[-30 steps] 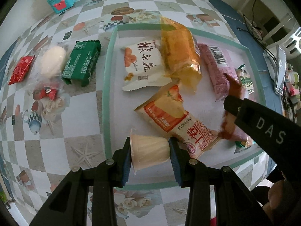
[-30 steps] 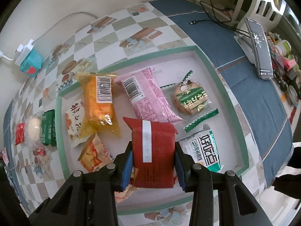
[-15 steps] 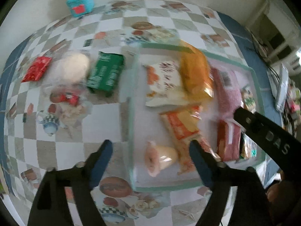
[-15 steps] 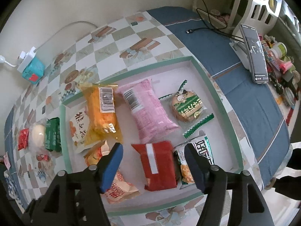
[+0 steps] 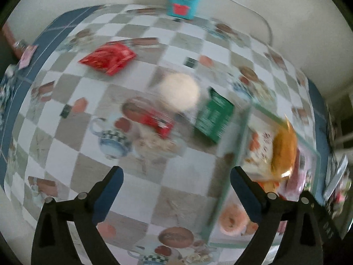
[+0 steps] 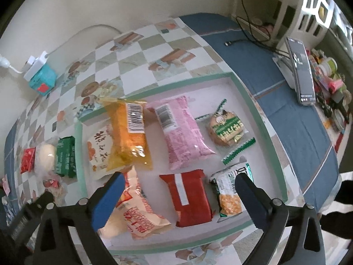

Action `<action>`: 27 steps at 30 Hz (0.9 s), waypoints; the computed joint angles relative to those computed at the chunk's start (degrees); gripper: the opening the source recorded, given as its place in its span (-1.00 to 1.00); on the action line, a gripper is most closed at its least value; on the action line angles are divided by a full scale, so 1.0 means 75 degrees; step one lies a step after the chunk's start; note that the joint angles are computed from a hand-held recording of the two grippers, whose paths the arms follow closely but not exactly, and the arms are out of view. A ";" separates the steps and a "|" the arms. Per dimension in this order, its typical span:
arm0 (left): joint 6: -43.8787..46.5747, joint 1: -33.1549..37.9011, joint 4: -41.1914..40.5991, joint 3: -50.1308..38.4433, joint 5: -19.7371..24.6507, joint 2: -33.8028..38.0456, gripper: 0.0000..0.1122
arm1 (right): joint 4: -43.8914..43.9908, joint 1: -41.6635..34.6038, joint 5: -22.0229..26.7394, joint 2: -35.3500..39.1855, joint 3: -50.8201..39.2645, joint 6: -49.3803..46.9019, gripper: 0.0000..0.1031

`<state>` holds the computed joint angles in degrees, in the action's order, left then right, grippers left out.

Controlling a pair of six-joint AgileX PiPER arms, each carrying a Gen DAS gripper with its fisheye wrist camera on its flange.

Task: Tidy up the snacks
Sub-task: 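Move left tool to bagged bun while right tool moves to green packet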

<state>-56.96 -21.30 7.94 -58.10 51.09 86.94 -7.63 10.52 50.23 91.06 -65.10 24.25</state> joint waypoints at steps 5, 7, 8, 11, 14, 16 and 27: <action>-0.0099 0.0689 0.0273 0.0293 0.0036 -0.0373 0.74 | -0.0320 0.0520 -0.0021 -0.0025 -0.0054 0.0238 1.00; -0.0137 0.0997 0.0434 0.0406 0.0060 -0.0507 0.74 | -0.0378 0.0748 -0.0033 -0.0035 -0.0075 0.0357 1.00; -0.0144 0.1145 0.0511 0.0451 0.0090 -0.0577 0.74 | -0.0360 0.0843 -0.0056 -0.0036 -0.0086 0.0352 1.00; -0.0119 0.1633 0.0732 0.0569 0.0215 -0.0730 0.74 | -0.0452 0.1252 -0.0076 0.0004 -0.0153 0.0448 1.00; 0.0098 0.2215 0.0772 0.0739 0.0296 -0.0961 0.74 | -0.0490 0.1594 -0.0064 0.0040 -0.0203 0.0591 1.00; 0.0209 0.2587 0.0788 0.0853 0.0301 -0.1120 0.74 | -0.0427 0.1797 -0.0083 0.0069 -0.0246 0.0620 1.00; 0.1531 0.4649 0.0328 0.1341 0.0165 -0.1887 0.74 | -0.0553 0.3512 -0.0065 0.0517 -0.0666 0.1356 1.00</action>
